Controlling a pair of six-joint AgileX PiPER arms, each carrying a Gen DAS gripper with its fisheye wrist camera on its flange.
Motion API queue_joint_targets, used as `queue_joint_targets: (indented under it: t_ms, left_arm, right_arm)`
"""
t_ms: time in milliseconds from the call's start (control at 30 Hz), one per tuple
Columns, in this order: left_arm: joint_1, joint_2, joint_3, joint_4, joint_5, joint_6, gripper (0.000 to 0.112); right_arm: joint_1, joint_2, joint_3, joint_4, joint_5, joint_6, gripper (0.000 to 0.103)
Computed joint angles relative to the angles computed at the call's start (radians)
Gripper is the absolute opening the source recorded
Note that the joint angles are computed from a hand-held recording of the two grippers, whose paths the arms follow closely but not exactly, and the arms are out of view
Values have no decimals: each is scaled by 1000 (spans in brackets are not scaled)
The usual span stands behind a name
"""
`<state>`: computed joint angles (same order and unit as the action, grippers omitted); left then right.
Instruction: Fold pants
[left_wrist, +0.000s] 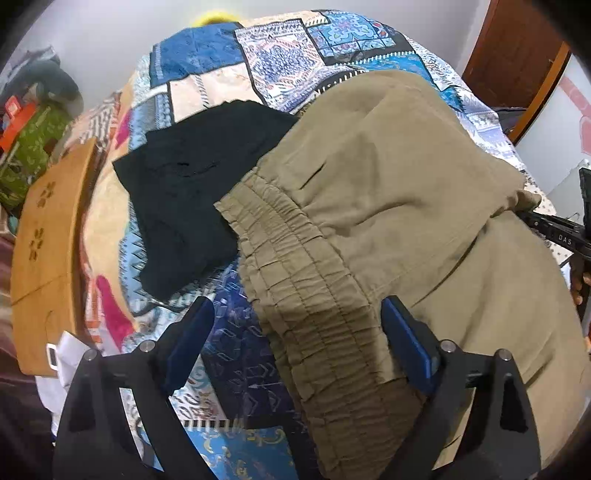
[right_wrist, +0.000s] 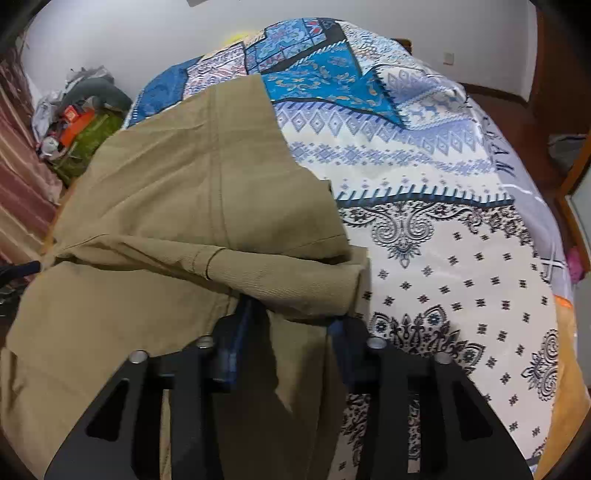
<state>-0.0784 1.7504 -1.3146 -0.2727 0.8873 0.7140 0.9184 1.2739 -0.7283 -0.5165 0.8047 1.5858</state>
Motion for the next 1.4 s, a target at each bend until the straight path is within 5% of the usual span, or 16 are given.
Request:
queue_joint_targets:
  t_ms: [33, 333, 500, 833, 967, 1200, 1400]
  left_arm:
    - [1, -5, 10, -4, -14, 16, 93]
    - [13, 20, -2, -22, -6, 11, 93]
    - [18, 23, -47, -5, 65, -39, 92]
    - [13, 17, -113, -20, 82, -60, 92]
    - [2, 85, -185, 11, 97, -137, 93]
    - [-1, 173, -226, 10, 115, -166, 98]
    - [4, 195, -188, -8, 41, -171, 101]
  right_arm:
    - [-24, 10, 2, 12, -7, -26, 11]
    - [-120, 68, -70, 151, 39, -260, 10]
    - [-61, 67, -155, 142, 198, -312, 12]
    - [57, -64, -196, -50, 340, -190, 71]
    - [-20, -57, -182, -71, 258, -177, 72]
    - [-269, 6, -82, 150, -59, -370, 72]
    - [-344, 63, -58, 338, -195, -583, 47]
